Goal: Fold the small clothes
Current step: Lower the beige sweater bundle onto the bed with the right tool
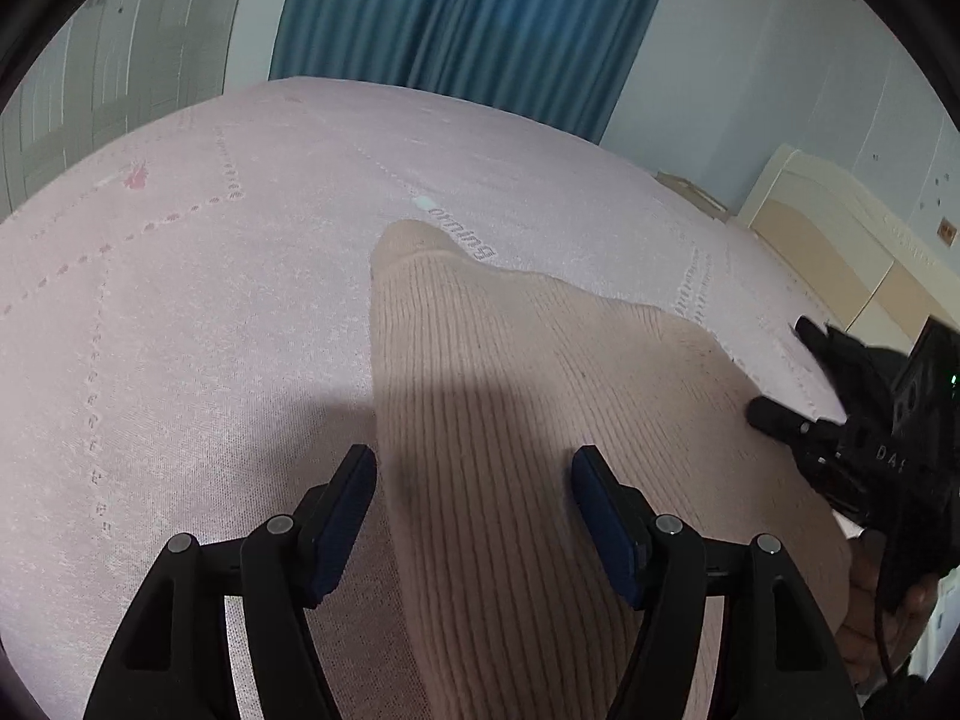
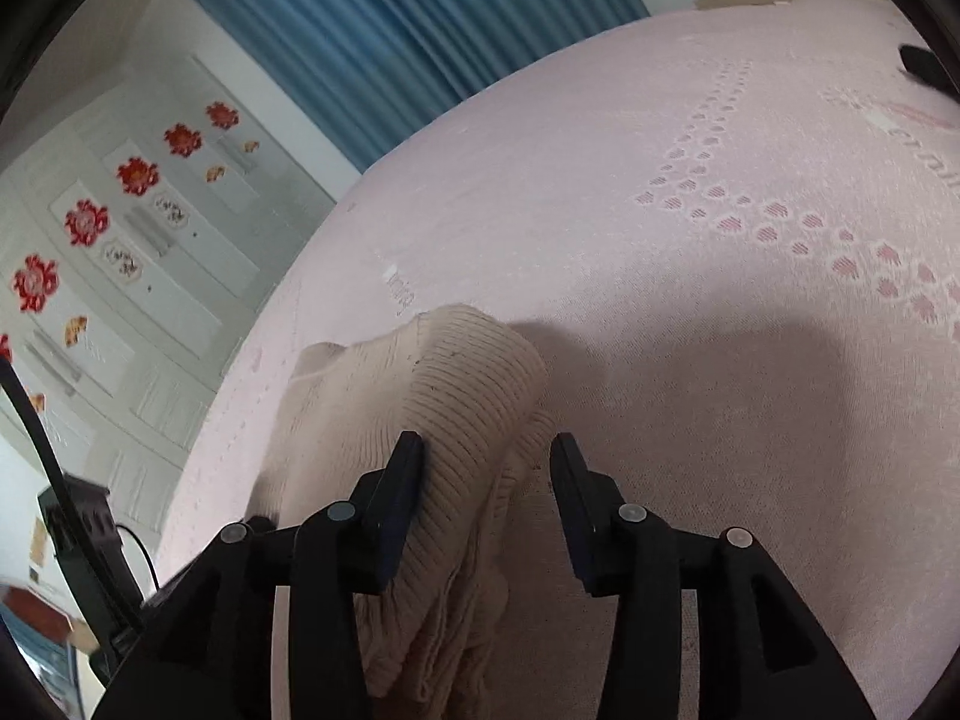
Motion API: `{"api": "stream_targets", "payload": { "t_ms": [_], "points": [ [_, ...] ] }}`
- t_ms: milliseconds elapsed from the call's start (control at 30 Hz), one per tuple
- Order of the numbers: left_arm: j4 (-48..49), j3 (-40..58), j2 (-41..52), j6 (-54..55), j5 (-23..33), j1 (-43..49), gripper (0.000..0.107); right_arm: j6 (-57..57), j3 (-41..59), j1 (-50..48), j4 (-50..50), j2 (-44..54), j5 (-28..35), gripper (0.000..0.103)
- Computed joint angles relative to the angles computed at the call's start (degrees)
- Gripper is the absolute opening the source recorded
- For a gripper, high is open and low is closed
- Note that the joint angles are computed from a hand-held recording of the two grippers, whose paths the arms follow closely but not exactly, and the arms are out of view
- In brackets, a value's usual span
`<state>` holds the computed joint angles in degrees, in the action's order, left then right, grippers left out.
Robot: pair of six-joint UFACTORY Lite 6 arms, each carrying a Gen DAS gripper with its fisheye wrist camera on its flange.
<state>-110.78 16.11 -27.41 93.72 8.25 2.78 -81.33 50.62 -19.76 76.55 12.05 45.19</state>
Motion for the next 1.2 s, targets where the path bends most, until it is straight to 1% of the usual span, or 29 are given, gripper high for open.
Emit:
{"api": "stream_targets", "payload": {
  "t_ms": [100, 133, 200, 233, 433, 533, 600, 700, 833, 933, 967, 1033, 1067, 1100, 1200],
  "points": [
    [4.1, 0.8, 3.4, -4.3, 6.2, 5.1, 0.068, -0.6, -1.9, 2.3, 0.2, -2.2, -3.6, 0.043],
    [5.2, 0.6, 3.9, -5.2, 8.2, 6.8, 0.068, -1.2, -2.6, 5.2, 1.9, -3.0, -6.3, 0.043],
    [4.5, 1.1, 4.5, -5.5, 8.4, 6.3, 0.068, -1.7, -3.5, 6.2, 2.8, -3.7, -8.1, 0.043],
    [5.0, 1.0, 4.2, -6.2, 8.3, 6.4, 0.068, 0.0, -3.4, 6.5, 1.9, -4.1, -8.2, 0.043],
    [-1.7, 0.9, 2.8, -0.6, 3.5, 2.8, 0.068, 0.0, -4.8, 5.2, 2.4, -5.8, -8.6, 0.043],
    [-4.0, 1.8, 4.5, 0.8, 4.3, 3.1, 0.068, 0.4, -5.1, 5.5, 1.4, -7.3, -9.7, 0.043],
    [-4.0, 2.6, 6.6, 0.4, 6.3, 4.3, 0.068, -0.1, -5.4, 6.4, 1.7, -7.7, -11.0, 0.043],
    [-0.1, 3.4, 9.0, -3.0, 10.0, 7.3, 0.068, 0.2, -5.3, 7.2, 1.4, -7.8, -11.5, 0.043],
    [4.4, 4.5, 13.5, -6.4, 16.6, 12.2, 0.068, 0.4, -4.2, 6.5, 1.3, -6.3, -10.2, 0.043],
    [5.9, 5.0, 15.8, -7.6, 19.8, 14.4, 0.069, 0.6, -3.7, 6.6, 1.7, -5.4, -9.7, 0.043],
    [5.9, 5.0, 16.0, -7.5, 20.1, 14.5, 0.069, 0.2, -3.7, 6.7, 2.2, -5.0, -9.4, 0.041],
    [5.4, 4.7, 15.7, -7.1, 19.6, 14.1, 0.069, -0.8, -3.6, 7.3, 3.0, -4.3, -9.2, 0.024],
    [4.7, 4.6, 15.0, -6.8, 18.2, 13.0, 0.069, -1.3, -3.8, 8.0, 3.3, -4.5, -10.1, 0.023],
    [4.5, 4.5, 14.4, -6.7, 17.3, 12.4, 0.069, -2.4, -4.6, 9.6, 4.0, -5.6, -13.0, 0.022],
    [3.5, 4.5, 12.1, -6.3, 12.4, 8.9, 0.069, -4.1, -6.1, 13.0, 4.2, -7.8, -19.1, 0.022]
  ]
}}
